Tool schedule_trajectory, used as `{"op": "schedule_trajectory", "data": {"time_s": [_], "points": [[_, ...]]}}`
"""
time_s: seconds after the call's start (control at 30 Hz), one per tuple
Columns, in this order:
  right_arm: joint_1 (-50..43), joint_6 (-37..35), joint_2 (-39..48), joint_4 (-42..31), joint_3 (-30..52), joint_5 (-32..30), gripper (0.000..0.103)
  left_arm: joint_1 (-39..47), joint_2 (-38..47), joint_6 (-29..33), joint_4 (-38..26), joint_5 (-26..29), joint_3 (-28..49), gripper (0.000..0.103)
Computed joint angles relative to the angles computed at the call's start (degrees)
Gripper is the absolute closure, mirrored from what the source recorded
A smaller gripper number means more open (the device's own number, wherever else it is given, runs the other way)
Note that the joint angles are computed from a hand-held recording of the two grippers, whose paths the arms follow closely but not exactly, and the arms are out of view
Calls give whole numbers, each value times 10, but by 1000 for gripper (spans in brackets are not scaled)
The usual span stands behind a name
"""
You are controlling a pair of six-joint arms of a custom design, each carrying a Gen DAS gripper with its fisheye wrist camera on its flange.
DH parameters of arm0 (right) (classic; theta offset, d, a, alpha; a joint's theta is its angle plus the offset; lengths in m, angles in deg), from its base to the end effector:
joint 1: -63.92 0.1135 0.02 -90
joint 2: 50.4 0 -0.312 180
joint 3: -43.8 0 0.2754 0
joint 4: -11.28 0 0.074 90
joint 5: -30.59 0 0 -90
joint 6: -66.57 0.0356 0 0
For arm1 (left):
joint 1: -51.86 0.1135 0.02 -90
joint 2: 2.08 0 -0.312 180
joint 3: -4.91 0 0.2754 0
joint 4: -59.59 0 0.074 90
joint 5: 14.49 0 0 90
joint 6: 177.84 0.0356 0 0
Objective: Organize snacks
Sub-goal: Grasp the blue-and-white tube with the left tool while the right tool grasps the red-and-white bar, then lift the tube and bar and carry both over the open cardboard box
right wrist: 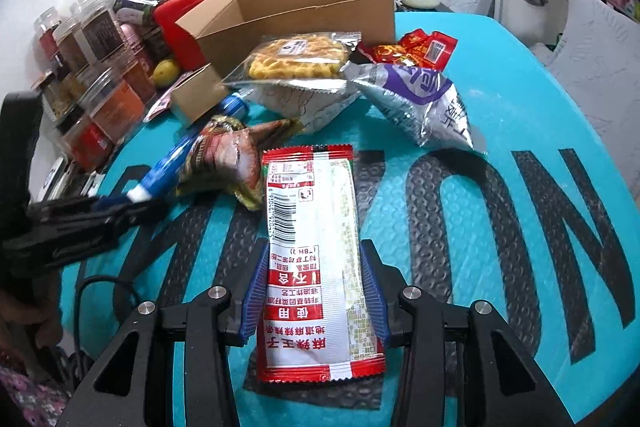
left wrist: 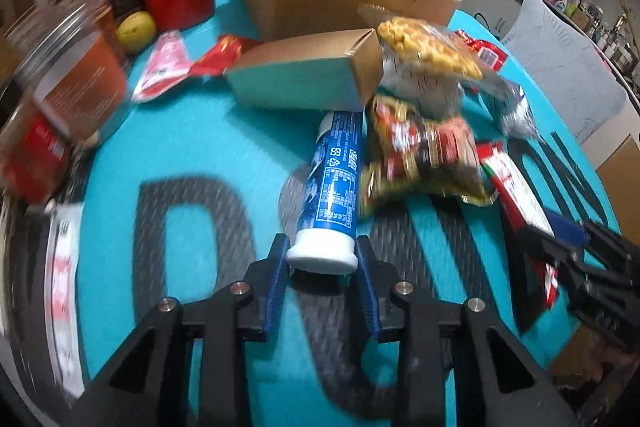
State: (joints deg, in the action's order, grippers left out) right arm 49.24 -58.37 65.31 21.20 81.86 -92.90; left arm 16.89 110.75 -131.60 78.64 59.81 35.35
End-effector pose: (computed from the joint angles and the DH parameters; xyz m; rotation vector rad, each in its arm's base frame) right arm 0.2503 -0.0453 0.0296 -0.5880 2.4457 0.4784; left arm 0.1908 -0.1217 0.0313 -0.2850 2.5957 -0.1140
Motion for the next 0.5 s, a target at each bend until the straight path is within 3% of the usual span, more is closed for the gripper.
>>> {"op": "schedule_trajectory", "data": {"time_s": [0.23,0.37,0.5], "points": [[-8,-22,-10,19,-33,-7,60,-73,-22,-80,-18,-36,-40,70],[-9,-25,-10,28,-42,-4,60,-65,-9,-68,-14,-41,-33,70],[-10,-21,-4,28,-38,1,60,-69,5,-40,-66,-73,8,66]]}}
